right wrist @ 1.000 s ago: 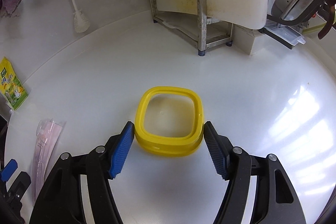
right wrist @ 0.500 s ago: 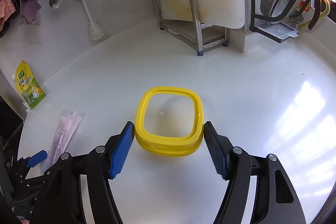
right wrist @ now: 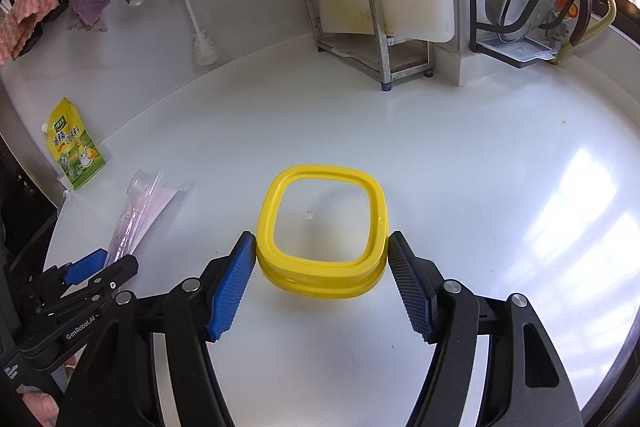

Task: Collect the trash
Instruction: 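Carry the packet and yellow lid over the basket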

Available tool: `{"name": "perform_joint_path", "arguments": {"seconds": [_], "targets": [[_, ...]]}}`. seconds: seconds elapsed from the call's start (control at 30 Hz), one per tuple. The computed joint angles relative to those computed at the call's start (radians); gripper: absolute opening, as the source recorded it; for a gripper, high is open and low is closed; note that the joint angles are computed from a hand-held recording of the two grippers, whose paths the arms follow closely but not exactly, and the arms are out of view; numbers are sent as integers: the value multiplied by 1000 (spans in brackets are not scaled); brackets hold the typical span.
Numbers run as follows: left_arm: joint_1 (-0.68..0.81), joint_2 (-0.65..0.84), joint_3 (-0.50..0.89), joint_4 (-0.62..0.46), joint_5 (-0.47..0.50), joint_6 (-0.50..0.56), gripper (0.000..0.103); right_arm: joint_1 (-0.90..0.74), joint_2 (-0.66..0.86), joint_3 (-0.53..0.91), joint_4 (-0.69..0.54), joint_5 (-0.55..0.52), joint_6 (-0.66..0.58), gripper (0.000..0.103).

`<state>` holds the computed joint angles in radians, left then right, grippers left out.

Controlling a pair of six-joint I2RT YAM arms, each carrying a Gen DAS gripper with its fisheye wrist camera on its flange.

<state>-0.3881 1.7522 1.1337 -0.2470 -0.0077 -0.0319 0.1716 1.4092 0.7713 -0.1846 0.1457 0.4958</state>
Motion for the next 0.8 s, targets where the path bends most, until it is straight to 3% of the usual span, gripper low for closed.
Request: {"name": "perform_joint_path", "arguments": {"seconds": [0.27,0.5,0.67,0.8], "targets": [[-48,-192,-167,17,-27,-19,53,91,-195,-128,-81,54,91,65],[-98,-410,-313,-56,-24,-42,53,280,-461,-222,-289,205,255,65],[-156,-620,-412,-149,-47,-67,53,559,-619,-236,-537,393,507,65],[-239,-784,-472,-237,-101,-108,53,886,-619,-196,-794,558,869,65]]}}
